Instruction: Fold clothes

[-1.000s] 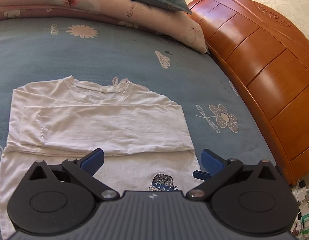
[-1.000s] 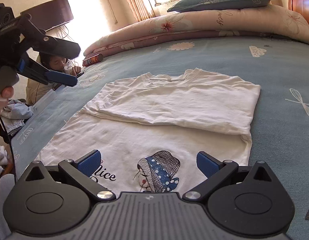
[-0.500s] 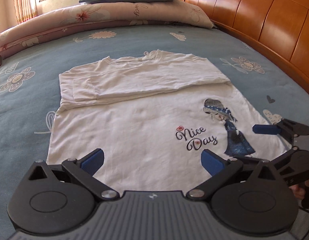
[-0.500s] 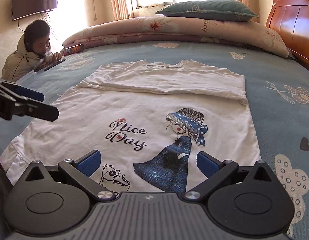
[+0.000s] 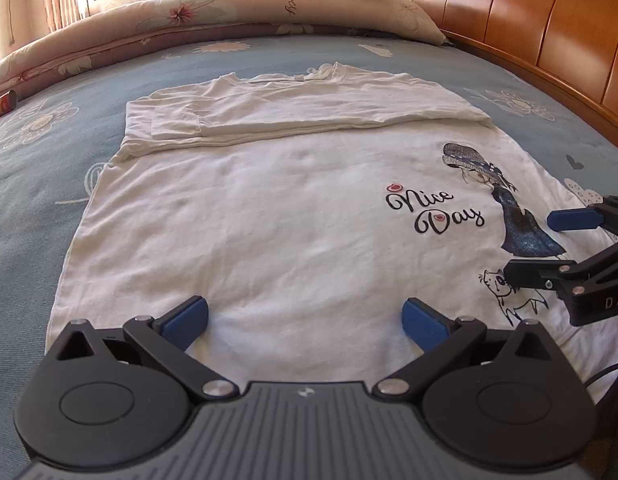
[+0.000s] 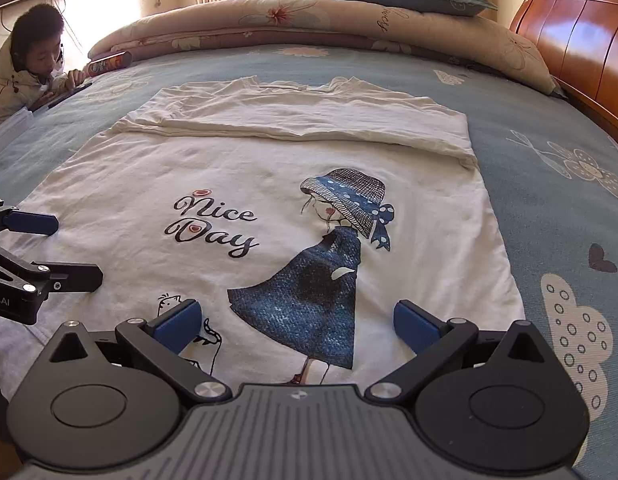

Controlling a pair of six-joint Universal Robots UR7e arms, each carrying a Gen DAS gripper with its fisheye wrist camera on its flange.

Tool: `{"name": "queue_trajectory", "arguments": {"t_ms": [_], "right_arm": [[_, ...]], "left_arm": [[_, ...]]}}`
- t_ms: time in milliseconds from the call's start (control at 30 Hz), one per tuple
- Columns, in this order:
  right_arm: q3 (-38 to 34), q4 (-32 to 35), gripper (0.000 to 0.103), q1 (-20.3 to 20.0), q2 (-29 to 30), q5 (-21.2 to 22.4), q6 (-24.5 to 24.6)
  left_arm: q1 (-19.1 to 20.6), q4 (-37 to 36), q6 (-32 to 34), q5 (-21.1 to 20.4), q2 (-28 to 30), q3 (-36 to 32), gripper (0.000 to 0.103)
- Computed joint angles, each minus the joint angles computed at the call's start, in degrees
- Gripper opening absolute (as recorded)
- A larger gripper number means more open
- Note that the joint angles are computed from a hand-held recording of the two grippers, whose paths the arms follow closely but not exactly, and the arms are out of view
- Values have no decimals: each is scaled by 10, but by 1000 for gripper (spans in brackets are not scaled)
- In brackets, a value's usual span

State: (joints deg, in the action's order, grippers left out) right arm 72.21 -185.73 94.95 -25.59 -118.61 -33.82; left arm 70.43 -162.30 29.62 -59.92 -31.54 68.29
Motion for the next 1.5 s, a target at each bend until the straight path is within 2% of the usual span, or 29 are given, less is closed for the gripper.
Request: {"name": "queue_trajectory", "arguments": {"t_ms": [100,200,300,400,500,600,700,933,1033,1133,1233,1333,1400,1500], "right_arm": [[17,-11,103,10,-3,-32,1],[64,-54,103,17,-16,-53,-23],[125,-101,103,13,-40,-38,-7],[161,-144,103,10,-49,-24,-23],[162,-149,103,10,-48,-25,-20],[142,-144,103,19,-39,-47,-7],[125,-171,103,18,-29,-20,-25],[11,-97,103,13,9,56,-9],[-46,-27,103,9,30,64,22],[-61,20,103,2,35,70,69],[0,-38,103,-7,15,97,74],[72,-114,103,-18,-10,126,66],[92,-130,103,-12,-19,97,41],[103,-207,103,-15,-22,83,47]], "left_arm": [[3,-26,15,-11,-3,14,102],[4,-47,23,-19,-5,24,102],[5,-50,24,-22,-6,26,102],[6,-56,26,-25,-5,28,102],[8,-70,31,-32,-6,34,102],[11,-79,37,-41,-9,40,102],[12,-80,40,-46,-10,41,102],[13,-77,43,-50,-12,42,102],[15,-84,45,-56,-12,45,102],[17,-99,41,-63,-12,50,102],[18,-113,44,-69,-12,54,102],[15,-116,46,-57,-8,51,102],[12,-106,42,-45,-5,46,102],[8,-87,37,-30,-3,37,103]]}}
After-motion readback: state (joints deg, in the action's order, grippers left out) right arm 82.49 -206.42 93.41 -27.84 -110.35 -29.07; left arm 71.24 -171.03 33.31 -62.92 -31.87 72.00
